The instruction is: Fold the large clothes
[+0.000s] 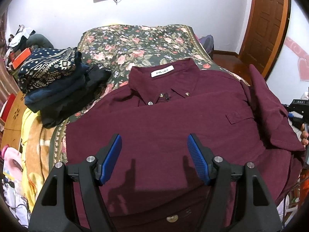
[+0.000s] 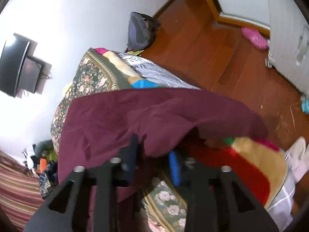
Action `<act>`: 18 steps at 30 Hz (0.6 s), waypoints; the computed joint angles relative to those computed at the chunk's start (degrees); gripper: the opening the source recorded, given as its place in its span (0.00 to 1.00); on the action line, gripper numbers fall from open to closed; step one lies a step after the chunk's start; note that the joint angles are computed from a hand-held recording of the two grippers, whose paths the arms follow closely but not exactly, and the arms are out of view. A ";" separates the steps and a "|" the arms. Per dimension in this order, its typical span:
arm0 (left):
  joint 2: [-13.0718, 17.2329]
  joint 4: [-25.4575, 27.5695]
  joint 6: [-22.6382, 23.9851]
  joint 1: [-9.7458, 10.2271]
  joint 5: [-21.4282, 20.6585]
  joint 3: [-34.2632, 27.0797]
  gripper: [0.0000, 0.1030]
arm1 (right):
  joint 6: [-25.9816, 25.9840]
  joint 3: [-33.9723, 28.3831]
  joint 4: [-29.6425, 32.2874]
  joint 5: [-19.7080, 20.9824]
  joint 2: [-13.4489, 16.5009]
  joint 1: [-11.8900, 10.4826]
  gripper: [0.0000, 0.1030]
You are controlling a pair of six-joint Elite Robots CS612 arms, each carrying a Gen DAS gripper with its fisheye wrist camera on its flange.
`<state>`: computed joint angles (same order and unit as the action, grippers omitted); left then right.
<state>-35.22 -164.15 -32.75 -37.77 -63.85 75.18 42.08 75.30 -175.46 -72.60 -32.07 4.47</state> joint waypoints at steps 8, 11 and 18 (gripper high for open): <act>-1.40 -4.21 -0.30 0.25 1.26 3.41 0.67 | -12.17 0.80 -9.65 -2.73 -4.16 2.35 0.11; -2.03 -6.58 -0.26 0.43 1.64 4.96 0.67 | -17.77 0.36 -12.49 -1.49 -5.47 3.83 0.11; -4.20 -12.20 -1.14 0.98 3.62 9.71 0.67 | -28.46 -4.07 -10.63 4.93 -5.46 8.01 0.11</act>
<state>-39.42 -176.35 -33.89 -36.79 -60.24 84.90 13.61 71.23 -186.10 -67.67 -37.53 12.48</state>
